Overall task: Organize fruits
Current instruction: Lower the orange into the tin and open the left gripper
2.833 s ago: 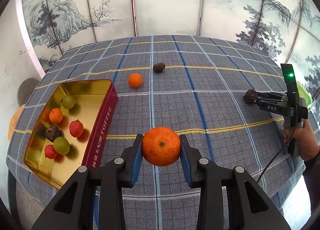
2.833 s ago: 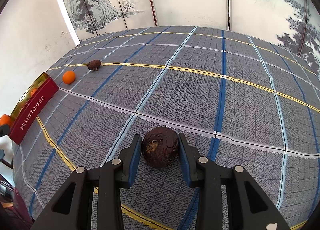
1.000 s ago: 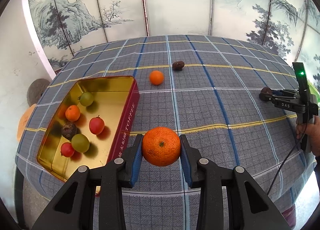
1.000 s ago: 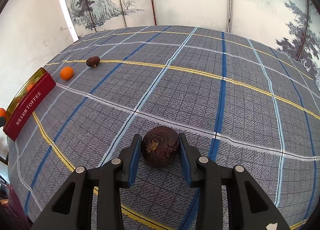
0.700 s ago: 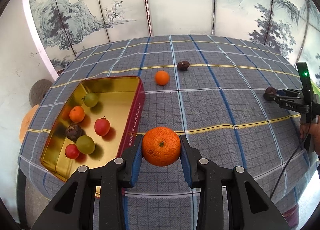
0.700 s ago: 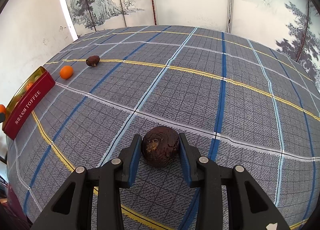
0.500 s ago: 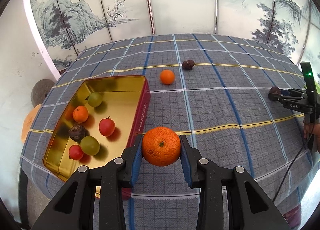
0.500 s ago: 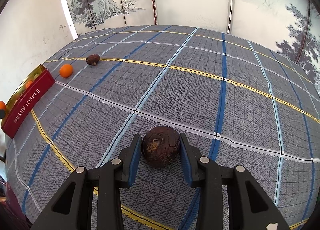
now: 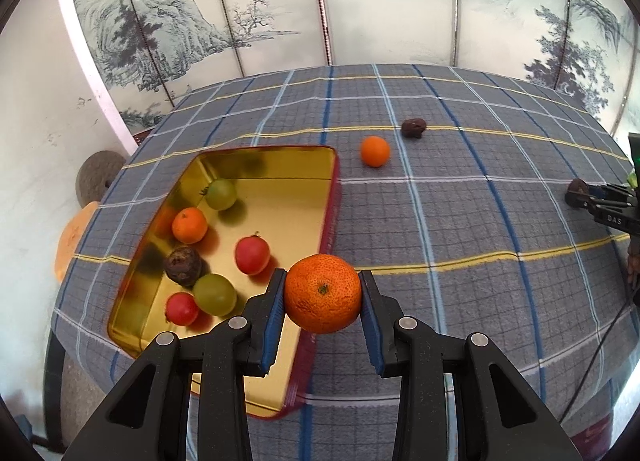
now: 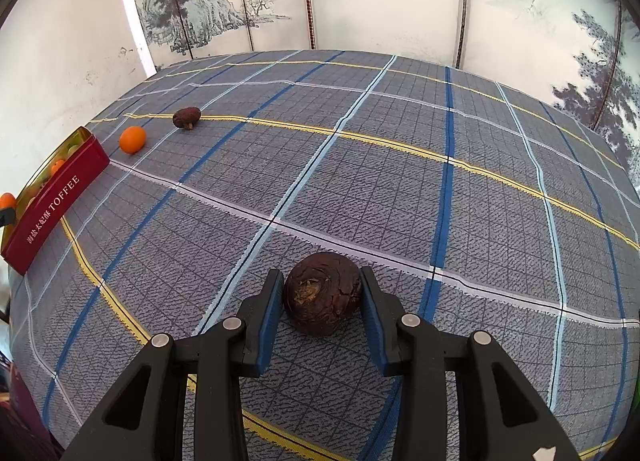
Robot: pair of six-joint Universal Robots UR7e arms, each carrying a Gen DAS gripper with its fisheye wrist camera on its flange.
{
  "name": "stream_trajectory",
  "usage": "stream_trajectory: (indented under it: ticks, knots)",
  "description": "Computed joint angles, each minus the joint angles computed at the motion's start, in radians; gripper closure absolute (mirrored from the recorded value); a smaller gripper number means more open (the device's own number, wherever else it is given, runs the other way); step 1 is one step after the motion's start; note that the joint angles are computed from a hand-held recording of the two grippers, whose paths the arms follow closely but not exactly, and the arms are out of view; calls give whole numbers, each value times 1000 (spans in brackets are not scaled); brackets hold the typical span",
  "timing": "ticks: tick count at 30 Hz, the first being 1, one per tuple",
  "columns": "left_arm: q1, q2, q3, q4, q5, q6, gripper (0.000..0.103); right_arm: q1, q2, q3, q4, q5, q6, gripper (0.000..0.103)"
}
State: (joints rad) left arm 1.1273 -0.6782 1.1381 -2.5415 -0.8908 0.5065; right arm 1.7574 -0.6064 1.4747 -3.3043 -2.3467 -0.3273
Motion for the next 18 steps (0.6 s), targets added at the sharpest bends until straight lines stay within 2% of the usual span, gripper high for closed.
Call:
stream_trajectory:
  ticks: [8, 18]
  knots:
    - [3, 24, -43, -16, 25, 35, 67, -3, -4, 3, -2, 0, -5, 66]
    - [13, 104, -183, 5, 71, 92, 67, 6, 9, -9, 2, -9, 2, 66]
